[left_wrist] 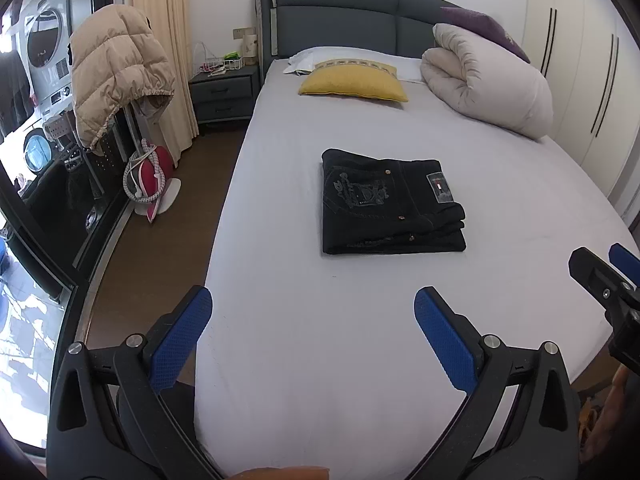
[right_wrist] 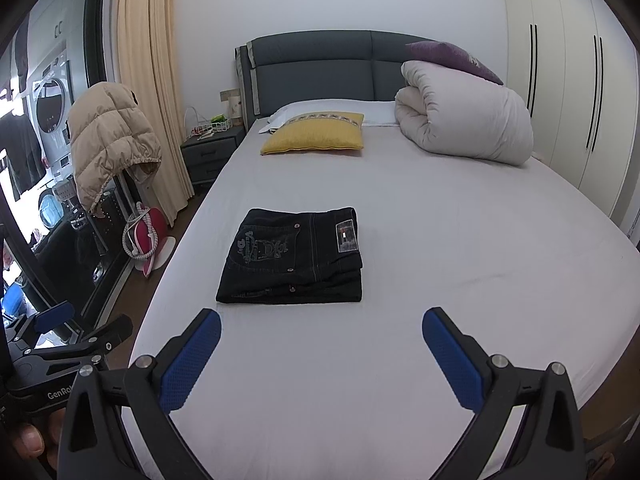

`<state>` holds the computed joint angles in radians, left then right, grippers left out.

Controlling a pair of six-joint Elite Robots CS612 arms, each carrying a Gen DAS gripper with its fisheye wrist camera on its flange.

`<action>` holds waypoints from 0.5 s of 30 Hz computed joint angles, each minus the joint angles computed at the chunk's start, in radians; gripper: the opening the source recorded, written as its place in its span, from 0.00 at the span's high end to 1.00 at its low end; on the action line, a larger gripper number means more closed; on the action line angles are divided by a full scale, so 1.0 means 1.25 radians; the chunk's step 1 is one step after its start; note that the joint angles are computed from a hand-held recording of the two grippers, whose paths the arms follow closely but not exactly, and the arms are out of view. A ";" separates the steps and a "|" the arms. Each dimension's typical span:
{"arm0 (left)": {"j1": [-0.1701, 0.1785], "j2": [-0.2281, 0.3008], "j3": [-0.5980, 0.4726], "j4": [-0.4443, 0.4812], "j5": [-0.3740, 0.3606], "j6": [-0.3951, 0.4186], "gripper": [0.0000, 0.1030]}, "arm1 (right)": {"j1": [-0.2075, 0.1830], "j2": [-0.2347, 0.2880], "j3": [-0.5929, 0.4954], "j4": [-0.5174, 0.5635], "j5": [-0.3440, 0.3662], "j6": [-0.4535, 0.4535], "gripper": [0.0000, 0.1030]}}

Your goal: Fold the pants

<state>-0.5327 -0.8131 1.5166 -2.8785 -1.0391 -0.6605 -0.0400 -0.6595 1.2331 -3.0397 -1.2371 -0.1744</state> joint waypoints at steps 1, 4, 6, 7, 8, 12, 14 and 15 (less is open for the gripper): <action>0.000 0.000 0.000 0.000 -0.001 0.000 0.00 | 0.000 0.000 0.002 -0.002 0.000 0.000 0.00; 0.001 0.000 0.001 -0.001 -0.007 -0.002 0.00 | 0.000 0.000 0.004 -0.003 0.000 0.000 0.00; 0.002 0.001 0.001 0.001 -0.010 -0.003 0.00 | -0.001 0.000 0.011 -0.007 0.000 -0.002 0.00; 0.002 0.000 0.003 0.000 -0.012 -0.003 0.00 | -0.001 0.001 0.009 -0.005 0.001 -0.002 0.00; 0.002 0.000 0.001 0.002 -0.013 -0.003 0.00 | -0.001 0.001 0.011 -0.005 0.002 -0.003 0.00; 0.004 0.001 0.002 0.001 -0.022 -0.004 0.00 | -0.002 0.001 0.016 -0.004 0.006 -0.004 0.00; 0.005 0.001 0.003 -0.001 -0.018 -0.003 0.00 | -0.002 0.002 0.014 -0.003 0.006 -0.004 0.00; 0.005 0.001 0.004 -0.002 -0.015 -0.002 0.00 | -0.003 0.000 0.019 -0.007 0.005 -0.004 0.00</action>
